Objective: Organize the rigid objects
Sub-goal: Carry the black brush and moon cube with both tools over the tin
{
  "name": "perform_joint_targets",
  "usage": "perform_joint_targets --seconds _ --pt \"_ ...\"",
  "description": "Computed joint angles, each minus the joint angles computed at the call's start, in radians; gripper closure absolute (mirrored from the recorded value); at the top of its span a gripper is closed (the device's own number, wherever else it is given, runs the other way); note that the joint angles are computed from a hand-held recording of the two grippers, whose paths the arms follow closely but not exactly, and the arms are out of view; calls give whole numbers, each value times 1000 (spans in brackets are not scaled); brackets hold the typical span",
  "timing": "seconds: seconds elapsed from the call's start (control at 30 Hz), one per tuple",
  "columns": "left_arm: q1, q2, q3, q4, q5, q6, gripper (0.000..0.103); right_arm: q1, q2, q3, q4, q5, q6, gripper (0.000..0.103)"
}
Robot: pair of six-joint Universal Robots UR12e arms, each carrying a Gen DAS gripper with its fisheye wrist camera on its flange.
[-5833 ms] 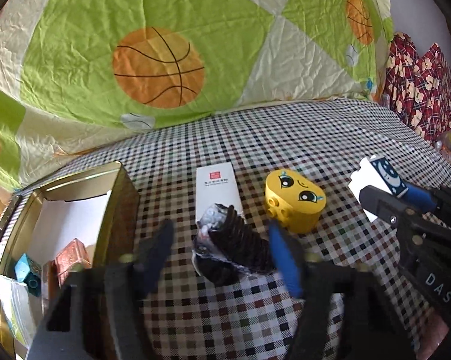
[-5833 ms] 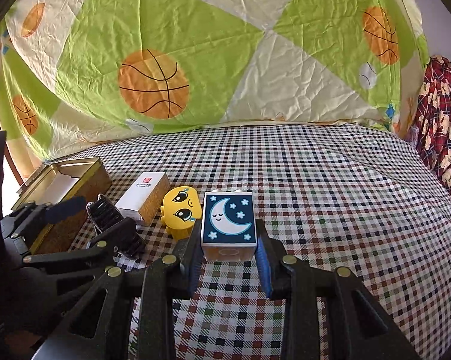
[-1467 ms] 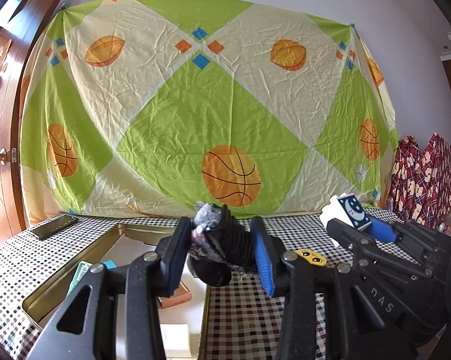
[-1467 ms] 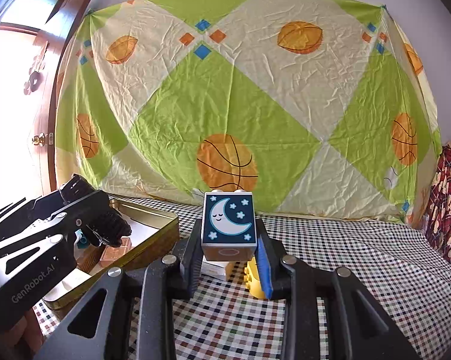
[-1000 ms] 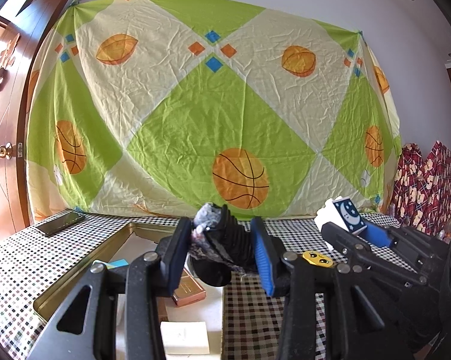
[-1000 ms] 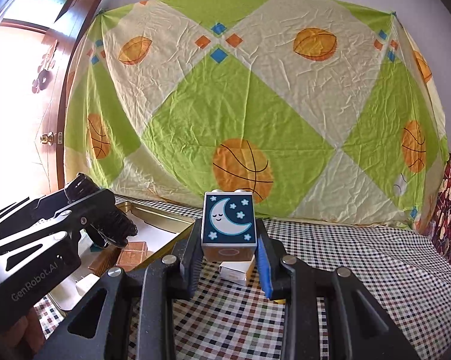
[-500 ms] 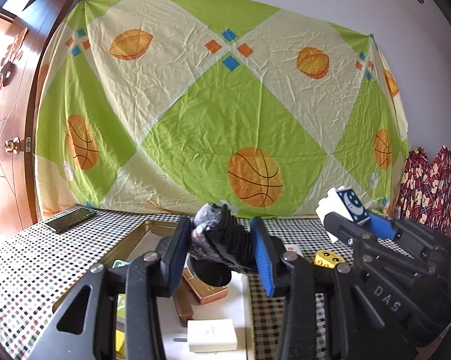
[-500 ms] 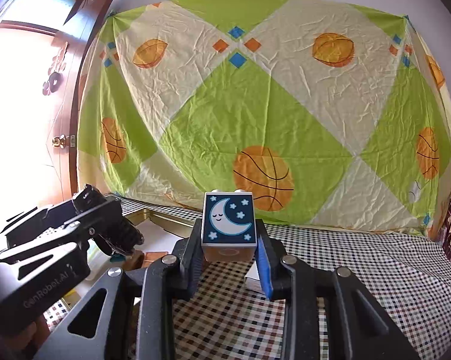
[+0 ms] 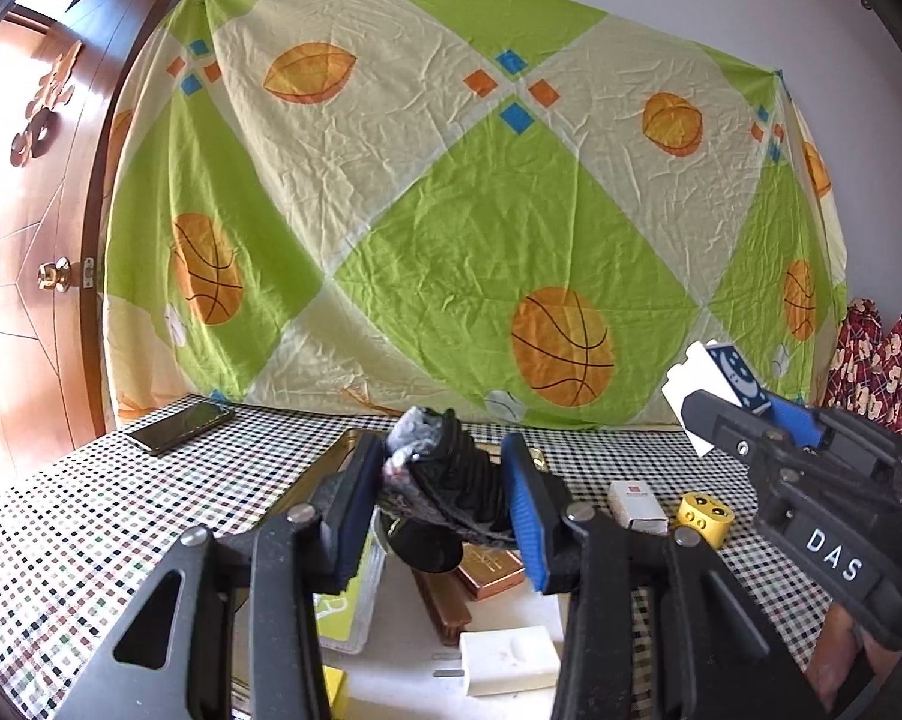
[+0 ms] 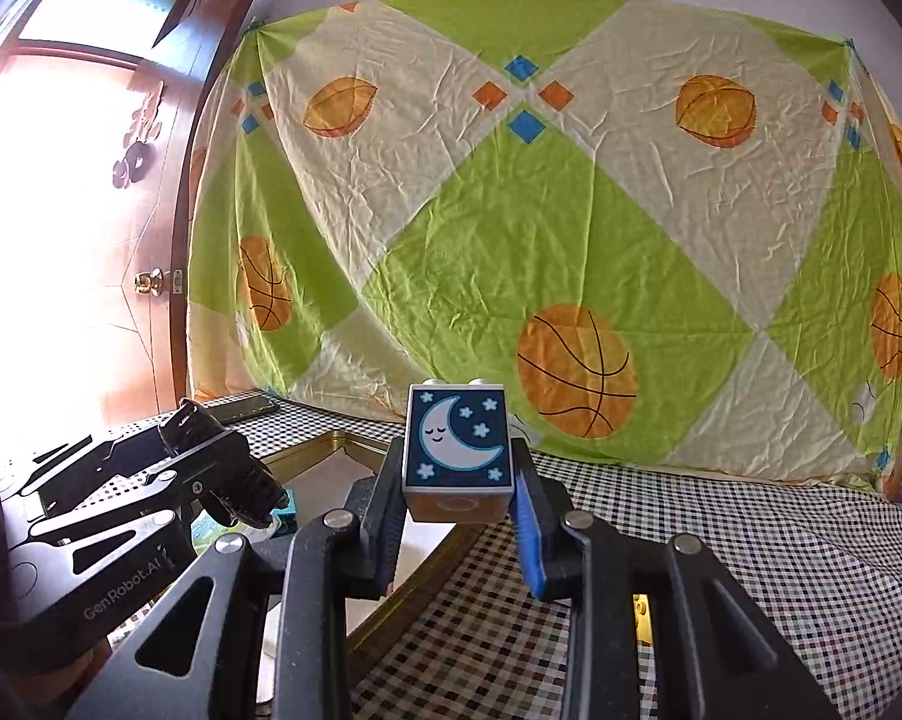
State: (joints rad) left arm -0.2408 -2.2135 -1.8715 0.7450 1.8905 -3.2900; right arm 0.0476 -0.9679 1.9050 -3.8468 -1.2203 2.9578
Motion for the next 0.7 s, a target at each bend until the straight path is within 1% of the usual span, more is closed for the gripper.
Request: perform_joint_targets --seconds 0.23,0.4,0.5,0.7 --pt "10 7 -10 -2 6 11 63 14 2 -14 19 10 -13 69" --pt "19 11 -11 -8 21 26 63 27 4 -34 53 21 -30 69" --pt "28 16 -8 -35 22 40 63 34 8 -52 91 25 -38 69" --pt "52 26 4 -134 -22 44 63 48 20 -90 189 25 -57 69"
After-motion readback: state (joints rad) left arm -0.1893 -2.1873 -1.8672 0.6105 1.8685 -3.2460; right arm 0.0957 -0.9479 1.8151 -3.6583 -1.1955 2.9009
